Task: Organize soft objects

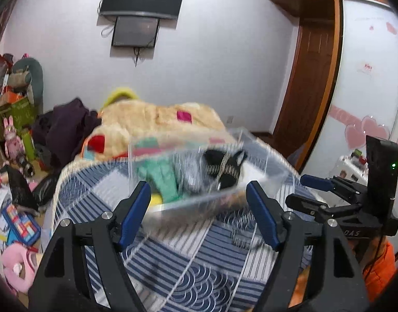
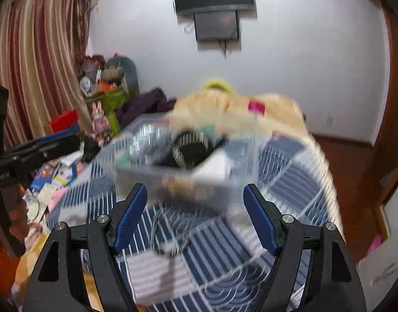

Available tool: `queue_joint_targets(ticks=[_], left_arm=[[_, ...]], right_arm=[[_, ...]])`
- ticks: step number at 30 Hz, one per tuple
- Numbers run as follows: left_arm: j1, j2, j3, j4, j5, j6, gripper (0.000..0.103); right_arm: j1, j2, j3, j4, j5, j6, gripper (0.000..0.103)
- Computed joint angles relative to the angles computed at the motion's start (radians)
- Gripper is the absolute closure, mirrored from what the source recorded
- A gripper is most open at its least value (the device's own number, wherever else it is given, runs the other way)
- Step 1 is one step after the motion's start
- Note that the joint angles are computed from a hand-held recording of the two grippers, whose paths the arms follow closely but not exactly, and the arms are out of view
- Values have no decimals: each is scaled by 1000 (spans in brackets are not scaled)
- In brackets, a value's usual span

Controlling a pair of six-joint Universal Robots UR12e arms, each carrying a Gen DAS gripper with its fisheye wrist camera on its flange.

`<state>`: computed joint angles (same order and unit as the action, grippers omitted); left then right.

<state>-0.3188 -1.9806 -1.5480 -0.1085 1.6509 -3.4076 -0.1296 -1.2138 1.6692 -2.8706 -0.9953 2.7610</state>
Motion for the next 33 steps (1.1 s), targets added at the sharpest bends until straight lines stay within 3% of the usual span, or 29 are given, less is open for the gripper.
queue_joint_targets(ticks=[3, 8, 10, 12, 14, 18, 27, 30, 33], left_arm=[[3, -3, -17, -41, -20, -20, 27], [5, -8, -43, -75, -57, -44, 28], [6, -11, -50, -72, -68, -51, 28], [7, -15, -50, -71, -83, -52, 37], [6, -22, -43, -86, -97, -52, 42], [4, -27, -42, -87, -108, -54, 50], [4, -16, -62, -42, -87, -68, 50], [7, -11, -69, -27, -76, -73, 50], [6, -9, -69, -23, -62, -74, 50]], right_arm=[[11, 12, -1, 73, -16, -50, 32], [35, 37, -25, 155, -74, -95, 60], [39, 51, -44, 177, -79, -89, 64], [44, 60, -57, 174, -84, -89, 70], [49, 65, -71, 193, -86, -105, 93], [56, 62, -65, 167, -67, -119, 96], [40, 36, -57, 55, 85, -64, 97], [55, 51, -92, -6, 66, -6, 97], [81, 81, -146, 3, 0, 7, 96]])
